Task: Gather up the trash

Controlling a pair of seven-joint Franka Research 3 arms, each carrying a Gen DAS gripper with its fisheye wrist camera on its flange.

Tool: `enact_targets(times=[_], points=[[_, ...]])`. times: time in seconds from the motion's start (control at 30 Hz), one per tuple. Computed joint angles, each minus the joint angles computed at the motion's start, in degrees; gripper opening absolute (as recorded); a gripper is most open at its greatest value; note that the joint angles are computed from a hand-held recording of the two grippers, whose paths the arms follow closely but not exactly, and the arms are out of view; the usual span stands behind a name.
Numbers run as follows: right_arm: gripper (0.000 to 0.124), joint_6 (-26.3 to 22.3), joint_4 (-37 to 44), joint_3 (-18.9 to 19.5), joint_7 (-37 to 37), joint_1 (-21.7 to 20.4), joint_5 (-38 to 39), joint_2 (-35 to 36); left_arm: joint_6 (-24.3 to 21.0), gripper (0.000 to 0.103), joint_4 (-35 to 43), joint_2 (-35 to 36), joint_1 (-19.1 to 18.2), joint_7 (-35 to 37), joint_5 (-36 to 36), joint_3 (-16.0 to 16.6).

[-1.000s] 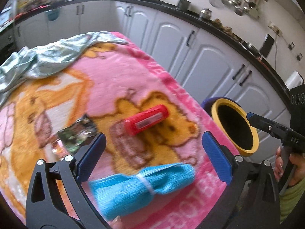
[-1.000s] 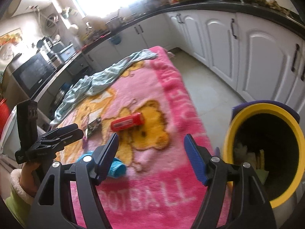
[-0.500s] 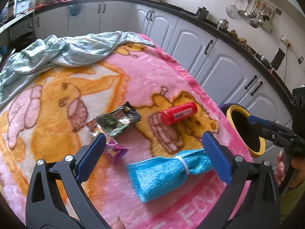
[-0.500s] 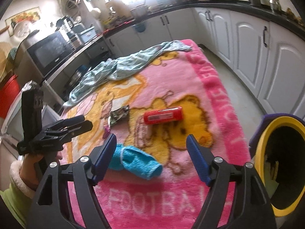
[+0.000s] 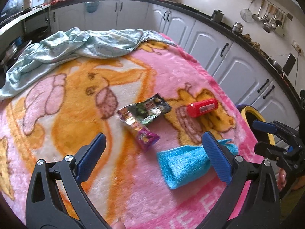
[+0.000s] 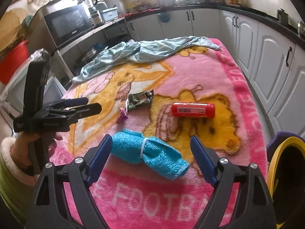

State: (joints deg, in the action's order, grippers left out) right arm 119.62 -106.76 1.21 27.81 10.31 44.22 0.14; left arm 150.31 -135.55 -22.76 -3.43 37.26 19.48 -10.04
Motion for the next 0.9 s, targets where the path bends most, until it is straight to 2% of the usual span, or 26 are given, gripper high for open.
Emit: enact_targets(times=[0.13,0.27,0.43,0.57,0.8,0.87,0.9], points=[[0.082,1.40,-1.05,0.41,-0.45,0.46,-0.81,0.23,-0.83,0.093,-1.32,-0.84,0.13,-0.54,-0.04,0.06],[0.082,5.46,-2.99,0.83,-2.19,1.07,-1.01,0.17,-1.36,0.093,-1.99,-0.69,0.73,-1.95,0.80,-0.54],[0.082,8.84,-4.48,1.09,-4.24,1.59,-0.91,0.78,0.89,0.093,-2.67,0.59,2.22,-5.87,4.07,-1.72],[0.082,10.85,-5.40,1.44,-5.71,1.94,-1.65,1.55,2.02,0.093,-1.95,3.36,2.29,-7.35,4.90,-1.32],[0.081,12.11,-5.59,1.91,-6.75,2.22,-2.75,3.15,4.61,0.093,-1.09,7.15,2.47,-8.96,5.46,-0.18],[0.074,11.11,-5.30,1.92,-7.22,2.04,-2.57,3.48,6.11,0.092,-1.52,7.51,2.54,-9.61,5.09,0.14],[0.069,10.05,-4.87,1.87,-7.46,1.86,-2.30,3.75,7.00,0.086,-1.82,7.68,2.52,-9.86,4.56,0.45]])
